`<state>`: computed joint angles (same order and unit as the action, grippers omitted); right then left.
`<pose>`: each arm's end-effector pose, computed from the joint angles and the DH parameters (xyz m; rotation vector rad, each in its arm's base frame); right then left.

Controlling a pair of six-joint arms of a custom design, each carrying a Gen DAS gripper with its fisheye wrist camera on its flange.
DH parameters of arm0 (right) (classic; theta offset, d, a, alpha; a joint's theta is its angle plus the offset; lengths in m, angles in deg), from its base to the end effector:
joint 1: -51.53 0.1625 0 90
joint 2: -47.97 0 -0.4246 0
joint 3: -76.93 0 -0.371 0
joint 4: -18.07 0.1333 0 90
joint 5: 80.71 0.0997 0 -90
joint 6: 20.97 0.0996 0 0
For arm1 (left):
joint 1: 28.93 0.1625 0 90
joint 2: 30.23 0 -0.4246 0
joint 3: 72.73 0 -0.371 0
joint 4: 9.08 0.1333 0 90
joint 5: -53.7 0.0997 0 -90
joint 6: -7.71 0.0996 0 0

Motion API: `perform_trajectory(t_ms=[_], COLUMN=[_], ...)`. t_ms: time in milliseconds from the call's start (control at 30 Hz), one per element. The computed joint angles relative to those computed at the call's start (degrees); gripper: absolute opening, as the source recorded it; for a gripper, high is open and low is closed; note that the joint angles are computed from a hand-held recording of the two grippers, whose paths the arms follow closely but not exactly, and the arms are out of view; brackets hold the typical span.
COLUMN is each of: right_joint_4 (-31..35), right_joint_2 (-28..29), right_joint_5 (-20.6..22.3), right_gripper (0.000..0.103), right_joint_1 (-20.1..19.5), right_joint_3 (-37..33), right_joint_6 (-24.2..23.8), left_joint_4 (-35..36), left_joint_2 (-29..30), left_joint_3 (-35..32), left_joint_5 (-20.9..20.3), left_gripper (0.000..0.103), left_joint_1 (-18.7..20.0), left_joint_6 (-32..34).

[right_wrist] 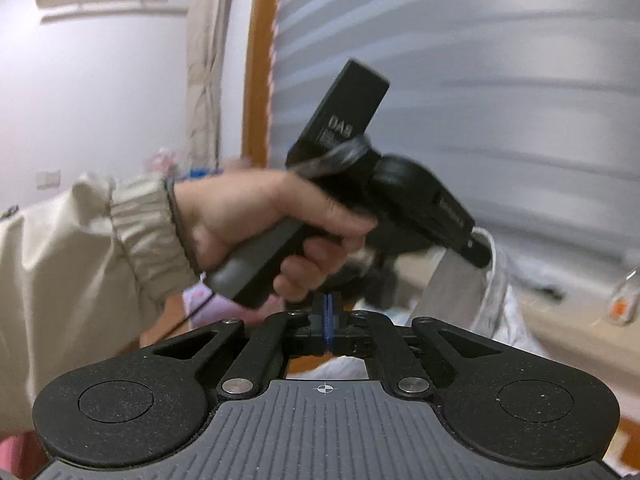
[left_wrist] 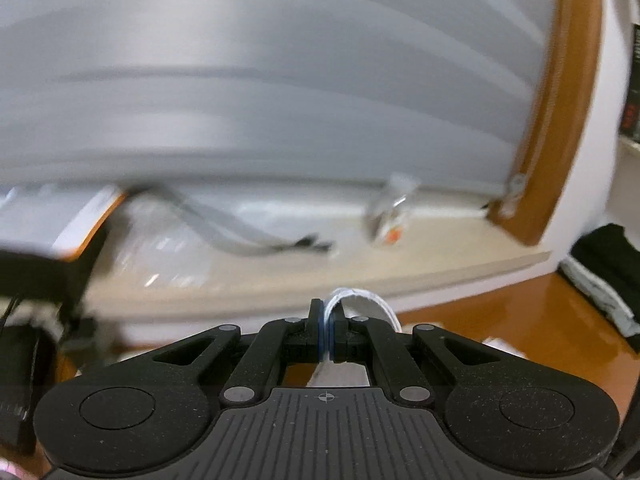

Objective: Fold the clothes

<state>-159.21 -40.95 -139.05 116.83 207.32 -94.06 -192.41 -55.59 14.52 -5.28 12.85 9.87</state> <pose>-0.0053 -0.4557 0.3537 1.3467 -2.2389 1.2749 -0.3901 -0.5961 -0.0037 0.9540 2.5215 -0.9880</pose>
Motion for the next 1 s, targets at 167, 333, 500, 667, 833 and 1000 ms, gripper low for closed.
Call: perform_trajectory(t_ms=[167,333,500,667,833,1000], right_joint_4=[-5.3,-4.2,-4.2,-9.5,-11.0,-1.7], right_joint_2=[3.6,7.3,10.7,15.4,18.0,11.2], right_joint_5=[-2.9,-9.2,-13.8,-18.9,-19.7,-10.8], right_gripper=[0.006,0.010,0.025,0.039,0.038,0.008], right_joint_1=[-2.3,-1.8,0.0,1.3,1.9,-0.2], right_joint_3=[-0.4,-5.0,-6.0,-7.0,-8.8,-7.5], right_joint_6=[0.5,4.3,-0.4,-4.0,-4.4,-2.0], left_joint_4=[-1.0,-0.2,1.5,2.9,3.4,2.4], left_joint_2=[-1.4,0.7,2.3,2.9,2.8,1.5], left_joint_3=[4.1,2.4,-0.3,-1.7,-1.8,-0.3], left_joint_5=[-0.9,-0.8,0.1,0.3,-0.8,-0.7], left_gripper=[0.003,0.003,0.003,0.003,0.003,0.002], left_joint_1=[3.8,5.5,6.1,6.6,6.3,5.4], left_joint_6=[-2.0,-2.5,-2.7,-3.7,-3.4,-1.9])
